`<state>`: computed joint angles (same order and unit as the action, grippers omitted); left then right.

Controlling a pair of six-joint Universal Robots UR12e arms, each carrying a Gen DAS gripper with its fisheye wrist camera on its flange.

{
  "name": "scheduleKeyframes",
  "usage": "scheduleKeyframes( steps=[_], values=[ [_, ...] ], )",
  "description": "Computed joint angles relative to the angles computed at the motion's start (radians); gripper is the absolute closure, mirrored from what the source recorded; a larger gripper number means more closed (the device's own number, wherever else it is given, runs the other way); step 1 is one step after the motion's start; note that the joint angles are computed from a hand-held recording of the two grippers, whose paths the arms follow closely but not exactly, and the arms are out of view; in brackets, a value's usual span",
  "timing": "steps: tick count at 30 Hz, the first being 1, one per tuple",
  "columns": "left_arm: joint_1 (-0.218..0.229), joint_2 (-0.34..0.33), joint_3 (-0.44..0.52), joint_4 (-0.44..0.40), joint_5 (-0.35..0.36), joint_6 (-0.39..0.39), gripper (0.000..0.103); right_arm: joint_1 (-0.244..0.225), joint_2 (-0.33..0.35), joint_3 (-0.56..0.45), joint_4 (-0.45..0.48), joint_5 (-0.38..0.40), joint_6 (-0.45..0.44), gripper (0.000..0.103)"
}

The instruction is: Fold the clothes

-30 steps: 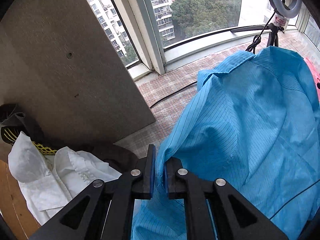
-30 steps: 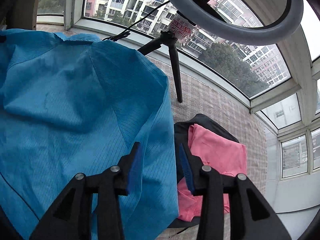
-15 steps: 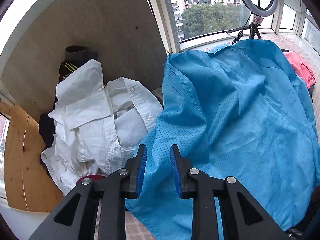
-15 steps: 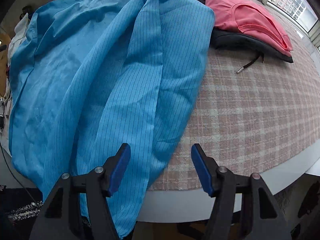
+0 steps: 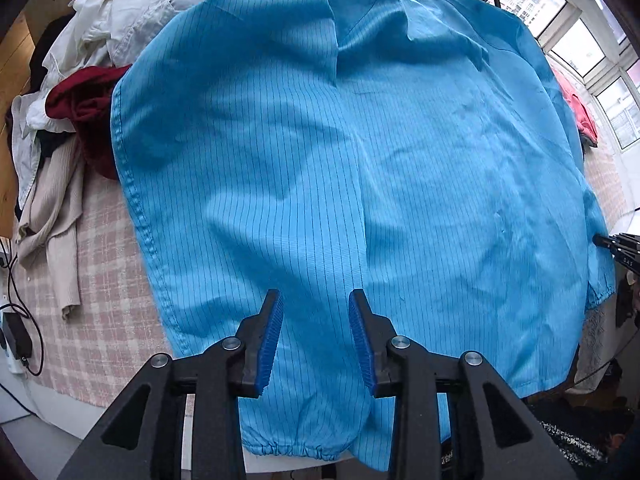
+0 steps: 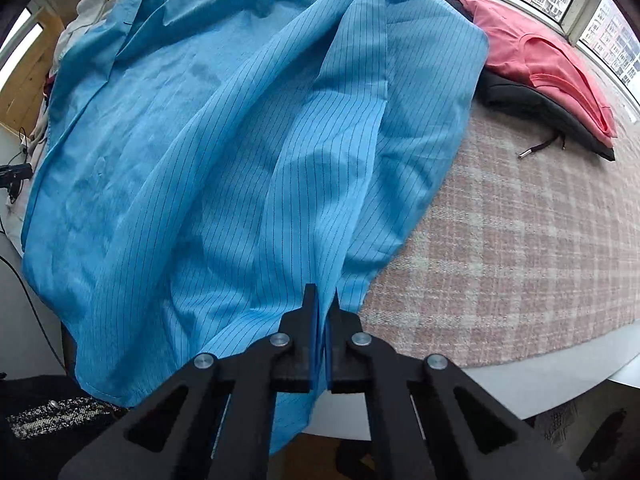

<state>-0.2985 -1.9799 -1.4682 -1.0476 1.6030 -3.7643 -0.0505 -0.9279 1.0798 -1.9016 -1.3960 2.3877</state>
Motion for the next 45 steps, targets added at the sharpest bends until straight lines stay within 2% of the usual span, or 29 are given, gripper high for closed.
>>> scheduleKeyframes(
  steps=[2, 4, 5, 6, 7, 8, 10, 11, 12, 13, 14, 16, 18, 19, 21, 23, 25, 27, 31, 34, 35, 36, 38, 41, 42, 45],
  values=[
    [-0.017, -0.021, 0.017, -0.013, 0.006, 0.022, 0.067, -0.005, 0.009, -0.021, -0.106, -0.096, 0.036, 0.101],
    [-0.029, -0.044, 0.042, -0.048, 0.045, 0.037, 0.064, -0.004, 0.035, -0.052, -0.254, -0.262, 0.074, 0.101],
    [-0.027, -0.049, 0.046, -0.057, 0.051, 0.028, 0.066, -0.005, 0.061, -0.091, -0.29, -0.344, 0.084, 0.1],
    [-0.025, -0.054, 0.051, -0.067, 0.057, 0.018, 0.07, -0.01, 0.08, -0.129, -0.286, -0.387, 0.108, 0.1],
    [-0.023, -0.059, 0.056, -0.077, 0.063, 0.009, 0.088, -0.021, 0.093, -0.162, -0.271, -0.388, 0.131, 0.099],
    [-0.018, -0.056, 0.049, -0.071, 0.063, -0.002, 0.099, -0.03, 0.088, -0.171, -0.234, -0.348, 0.17, 0.096],
    [-0.005, -0.035, 0.025, -0.051, 0.079, -0.029, 0.099, -0.052, 0.063, -0.155, -0.189, -0.206, 0.204, 0.085],
    [-0.002, -0.023, 0.019, -0.064, 0.116, -0.046, 0.1, -0.058, 0.047, -0.133, -0.179, -0.148, 0.208, 0.073],
    [0.001, -0.011, 0.013, -0.085, 0.159, -0.066, 0.1, -0.058, 0.027, -0.096, -0.187, -0.111, 0.194, 0.067],
    [0.008, 0.007, 0.0, -0.101, 0.196, -0.097, 0.099, -0.053, 0.011, -0.058, -0.196, -0.089, 0.179, 0.067],
    [0.016, 0.028, -0.017, -0.111, 0.224, -0.131, 0.093, -0.049, 0.0, -0.029, -0.19, -0.066, 0.157, 0.067],
    [0.034, 0.069, -0.048, -0.134, 0.281, -0.201, 0.087, -0.041, -0.008, 0.012, -0.149, -0.025, 0.089, 0.067],
    [0.039, 0.101, -0.066, -0.184, 0.347, -0.261, 0.087, -0.034, -0.019, 0.047, -0.119, -0.02, 0.034, 0.067],
    [0.041, 0.12, -0.082, -0.178, 0.345, -0.268, 0.088, -0.034, -0.021, 0.057, -0.106, -0.017, 0.027, 0.067],
    [0.038, 0.155, -0.126, -0.121, 0.293, -0.242, 0.082, -0.035, -0.023, 0.074, -0.08, -0.009, 0.013, 0.067],
    [0.015, 0.158, -0.139, -0.095, 0.25, -0.228, 0.074, -0.042, -0.024, 0.076, -0.04, 0.026, 0.022, 0.066],
    [-0.013, 0.151, -0.144, -0.078, 0.21, -0.217, 0.074, -0.044, -0.024, 0.076, -0.012, 0.057, 0.015, 0.062],
    [-0.034, 0.146, -0.145, -0.068, 0.178, -0.223, 0.074, -0.037, -0.023, 0.078, -0.006, 0.06, -0.001, 0.052],
    [-0.063, 0.129, -0.13, -0.082, 0.176, -0.221, 0.074, -0.015, -0.027, 0.093, -0.003, 0.033, -0.059, 0.051],
    [-0.071, 0.133, -0.137, -0.068, 0.177, -0.23, 0.073, 0.006, -0.048, 0.138, -0.034, -0.015, -0.155, 0.052],
    [-0.073, 0.136, -0.142, -0.059, 0.179, -0.236, 0.073, 0.015, -0.054, 0.156, -0.055, -0.042, -0.176, 0.067],
    [-0.074, 0.14, -0.147, -0.051, 0.182, -0.242, 0.073, 0.017, -0.057, 0.164, -0.06, -0.04, -0.185, 0.099],
    [-0.08, 0.144, -0.151, -0.047, 0.188, -0.25, 0.073, 0.019, -0.063, 0.177, -0.064, -0.028, -0.198, 0.101],
    [-0.09, 0.15, -0.156, -0.041, 0.196, -0.256, 0.073, -0.016, -0.082, 0.166, -0.05, 0.09, -0.155, 0.101],
    [-0.094, 0.151, -0.158, -0.037, 0.198, -0.257, 0.073, -0.038, -0.089, 0.165, -0.076, 0.125, -0.107, 0.102],
    [-0.107, 0.153, -0.166, -0.007, 0.187, -0.254, 0.073, -0.102, -0.073, 0.125, -0.143, 0.164, 0.13, 0.101]
  ],
)
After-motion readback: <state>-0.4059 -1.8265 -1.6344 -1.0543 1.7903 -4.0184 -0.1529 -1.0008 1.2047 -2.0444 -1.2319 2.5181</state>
